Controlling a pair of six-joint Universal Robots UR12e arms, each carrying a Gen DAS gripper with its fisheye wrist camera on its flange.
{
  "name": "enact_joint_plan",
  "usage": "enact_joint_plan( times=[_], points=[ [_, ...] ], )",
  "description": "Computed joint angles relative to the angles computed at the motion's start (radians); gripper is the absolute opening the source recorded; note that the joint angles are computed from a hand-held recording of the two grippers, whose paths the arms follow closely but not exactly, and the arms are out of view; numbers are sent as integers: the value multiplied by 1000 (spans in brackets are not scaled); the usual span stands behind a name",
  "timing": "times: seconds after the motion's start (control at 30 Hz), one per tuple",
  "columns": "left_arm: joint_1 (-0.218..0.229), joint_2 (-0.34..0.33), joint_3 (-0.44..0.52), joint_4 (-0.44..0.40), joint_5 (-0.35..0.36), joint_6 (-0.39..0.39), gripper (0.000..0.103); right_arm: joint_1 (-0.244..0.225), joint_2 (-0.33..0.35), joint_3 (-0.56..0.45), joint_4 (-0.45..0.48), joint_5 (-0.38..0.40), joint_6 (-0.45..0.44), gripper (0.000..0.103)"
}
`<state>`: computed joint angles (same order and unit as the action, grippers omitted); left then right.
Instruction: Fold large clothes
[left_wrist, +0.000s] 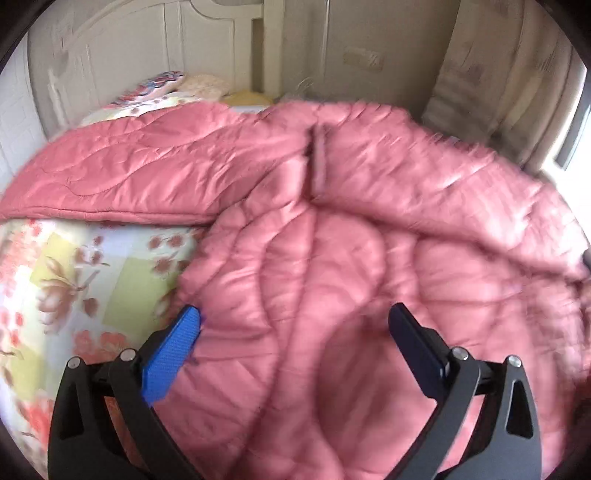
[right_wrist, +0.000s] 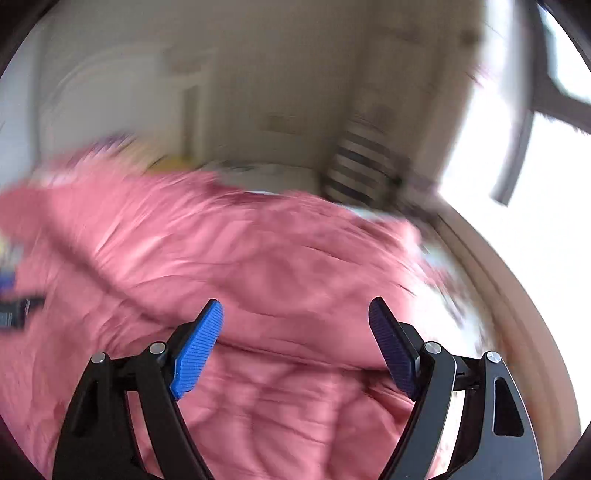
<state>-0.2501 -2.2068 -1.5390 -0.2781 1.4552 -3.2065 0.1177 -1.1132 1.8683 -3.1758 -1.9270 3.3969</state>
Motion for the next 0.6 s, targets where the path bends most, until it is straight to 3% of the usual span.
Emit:
enact_joint_plan(
  times=[0.07,0.13,0.2,0.33,0.47,0.53,0.6],
  points=[
    [13,10,-7,48,-114,-29,101,-22,-10,27,-14,35,124,77],
    [3,6,17,101,-146,-36,101,-52,-24,71,-53,84,238,77],
    [-17,-13,71,94,-127,-4,101,-87,-28,104,-81,153,358,77],
    [-65,-105,241,-8,-24,79,101,-143,-23,159,-168,251,564,74],
    [-92,-201,381,-219,97,124,101,-132,-25,157,-169,214,546,73],
    [-86,-205,377,-198,84,126,101,-128,-30,159,-171,210,546,72],
    [-82,-202,371,-189,74,115,101,-120,-52,179,-163,193,555,64]
  ],
)
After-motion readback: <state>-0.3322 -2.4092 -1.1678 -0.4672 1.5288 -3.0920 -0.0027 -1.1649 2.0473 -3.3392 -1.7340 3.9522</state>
